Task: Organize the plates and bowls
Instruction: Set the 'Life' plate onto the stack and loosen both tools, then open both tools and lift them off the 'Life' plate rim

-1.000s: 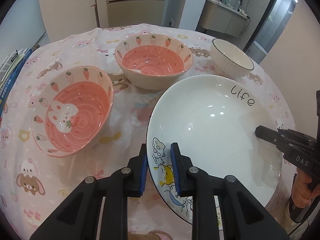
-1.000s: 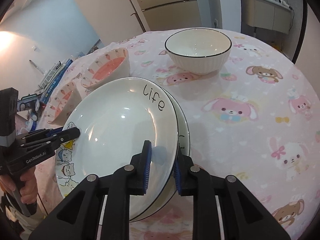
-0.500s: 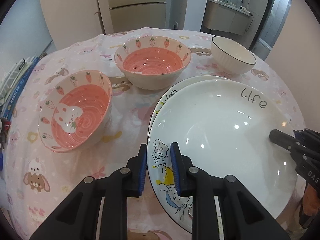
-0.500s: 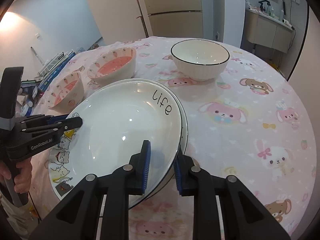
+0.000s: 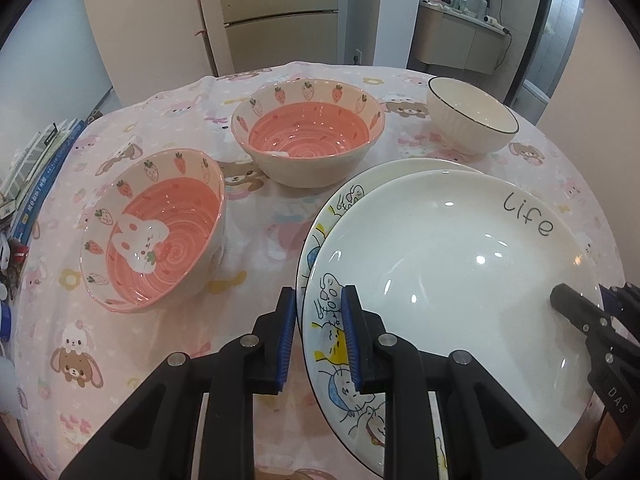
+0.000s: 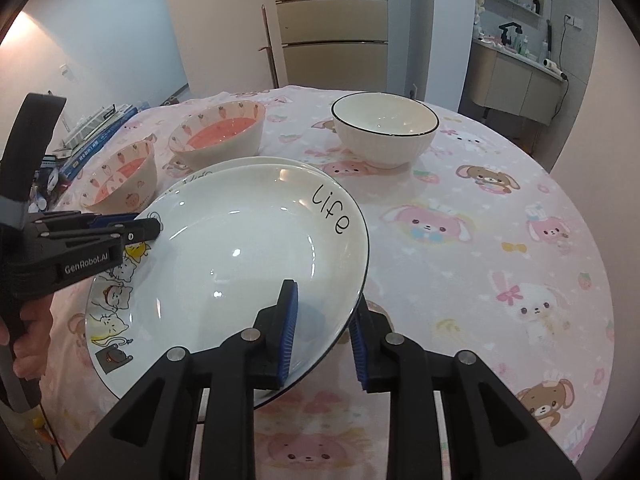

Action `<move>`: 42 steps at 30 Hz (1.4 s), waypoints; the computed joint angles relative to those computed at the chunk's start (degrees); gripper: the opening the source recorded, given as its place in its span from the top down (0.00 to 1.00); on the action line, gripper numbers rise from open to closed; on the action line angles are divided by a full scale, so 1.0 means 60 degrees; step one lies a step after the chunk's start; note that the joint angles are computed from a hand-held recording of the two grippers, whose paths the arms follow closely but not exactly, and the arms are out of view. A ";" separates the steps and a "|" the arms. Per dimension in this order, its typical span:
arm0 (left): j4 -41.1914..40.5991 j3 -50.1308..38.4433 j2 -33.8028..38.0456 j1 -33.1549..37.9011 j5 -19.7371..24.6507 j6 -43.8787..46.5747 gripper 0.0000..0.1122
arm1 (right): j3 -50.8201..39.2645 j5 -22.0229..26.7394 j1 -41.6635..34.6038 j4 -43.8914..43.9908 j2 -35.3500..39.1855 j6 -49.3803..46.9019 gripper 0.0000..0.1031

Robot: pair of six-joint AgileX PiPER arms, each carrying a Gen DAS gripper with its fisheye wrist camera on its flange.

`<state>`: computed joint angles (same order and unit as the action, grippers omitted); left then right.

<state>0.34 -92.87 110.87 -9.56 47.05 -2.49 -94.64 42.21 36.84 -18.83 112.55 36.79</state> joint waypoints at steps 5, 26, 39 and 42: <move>-0.0071 0.0175 -0.0080 0.0013 -0.0198 0.0132 0.79 | 0.0045 0.0084 0.0067 -0.0145 -0.0037 0.0183 0.77; 0.0147 0.1498 -0.1000 -0.0221 -0.0734 -0.0291 0.74 | 0.0184 -0.0139 -0.0255 0.0389 -0.0034 -0.0550 0.79; 0.0858 0.2881 -0.2529 -0.0533 -0.2213 -0.0535 0.39 | 0.0716 -0.0348 0.0045 -0.1199 -0.0651 0.0612 0.80; 0.0795 0.3277 -0.3037 -0.0472 -0.2857 -0.0583 0.34 | 0.0751 -0.0345 0.0011 -0.1334 -0.0833 0.0786 0.80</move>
